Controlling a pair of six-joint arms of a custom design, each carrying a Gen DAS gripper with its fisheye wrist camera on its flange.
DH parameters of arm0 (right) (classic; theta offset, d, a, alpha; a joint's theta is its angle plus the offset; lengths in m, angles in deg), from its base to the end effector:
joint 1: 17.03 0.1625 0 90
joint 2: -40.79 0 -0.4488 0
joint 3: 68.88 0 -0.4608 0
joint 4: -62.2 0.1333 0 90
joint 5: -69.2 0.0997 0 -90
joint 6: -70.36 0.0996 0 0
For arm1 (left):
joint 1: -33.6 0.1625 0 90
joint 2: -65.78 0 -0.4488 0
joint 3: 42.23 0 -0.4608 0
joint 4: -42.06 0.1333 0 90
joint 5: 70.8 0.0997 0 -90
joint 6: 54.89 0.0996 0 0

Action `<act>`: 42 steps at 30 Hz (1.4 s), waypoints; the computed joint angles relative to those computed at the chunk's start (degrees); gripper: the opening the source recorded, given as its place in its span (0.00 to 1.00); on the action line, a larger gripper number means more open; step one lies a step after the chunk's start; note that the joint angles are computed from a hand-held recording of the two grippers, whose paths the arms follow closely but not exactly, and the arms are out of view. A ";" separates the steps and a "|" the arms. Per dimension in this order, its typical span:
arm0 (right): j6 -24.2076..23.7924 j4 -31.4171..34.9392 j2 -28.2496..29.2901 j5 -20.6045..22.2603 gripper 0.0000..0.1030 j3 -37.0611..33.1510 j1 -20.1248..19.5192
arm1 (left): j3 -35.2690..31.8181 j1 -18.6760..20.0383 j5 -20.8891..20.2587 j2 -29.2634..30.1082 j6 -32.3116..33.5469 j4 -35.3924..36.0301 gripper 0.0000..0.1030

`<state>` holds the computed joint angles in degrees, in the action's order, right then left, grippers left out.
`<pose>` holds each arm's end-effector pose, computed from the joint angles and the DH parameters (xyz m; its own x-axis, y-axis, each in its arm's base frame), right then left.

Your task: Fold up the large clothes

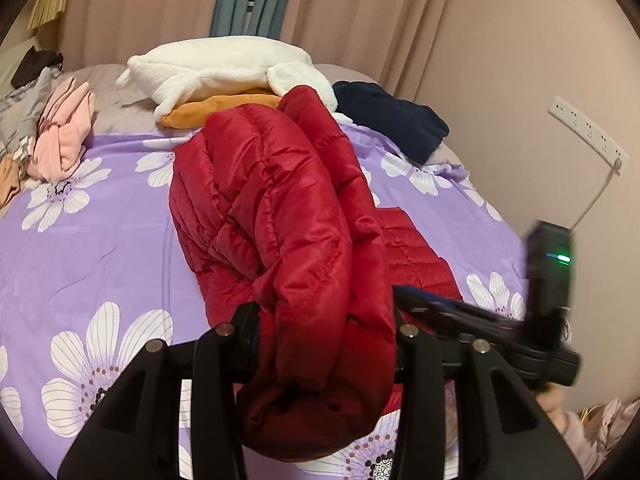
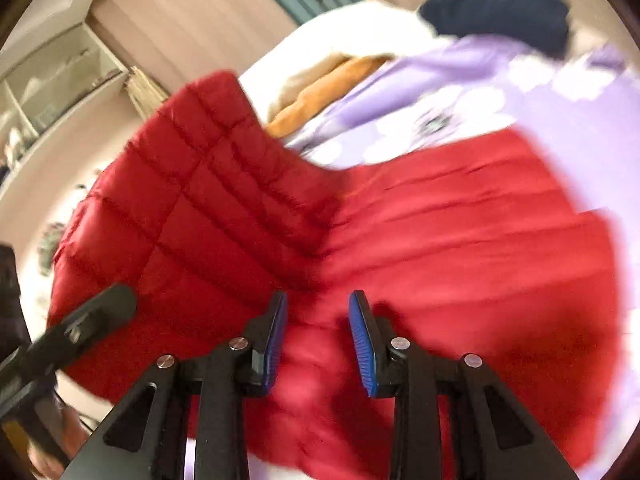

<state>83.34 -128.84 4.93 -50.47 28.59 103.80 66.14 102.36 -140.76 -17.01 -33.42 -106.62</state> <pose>0.4385 -0.5707 0.0165 -0.9730 -0.0219 0.2299 -0.1820 0.6857 -0.7048 -0.0637 -0.6260 0.3849 -0.7669 0.4402 -0.4670 0.6277 0.6659 -0.4031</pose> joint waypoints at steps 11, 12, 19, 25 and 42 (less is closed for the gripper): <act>5.24 3.84 -0.20 -9.44 0.32 3.63 -1.39 | 2.89 -3.11 1.87 0.99 3.29 -1.00 0.39; 5.32 3.27 0.03 -8.97 0.32 3.71 -1.57 | 3.16 -3.47 1.95 1.28 3.51 -0.80 0.39; 4.52 -1.72 -1.25 -3.32 0.32 6.59 -3.46 | 3.52 -4.52 1.75 5.01 4.73 0.67 0.42; 6.78 -9.53 -4.31 4.45 0.32 11.75 -5.87 | 0.29 -2.61 -3.29 8.49 1.23 6.88 0.53; 10.80 -14.17 -9.99 18.72 0.67 14.60 -9.85 | -1.47 -0.30 -15.27 7.40 -1.86 16.90 0.77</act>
<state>94.14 -143.00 -5.06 -31.75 43.19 93.96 64.67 102.06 -156.03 -9.62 -35.28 -89.73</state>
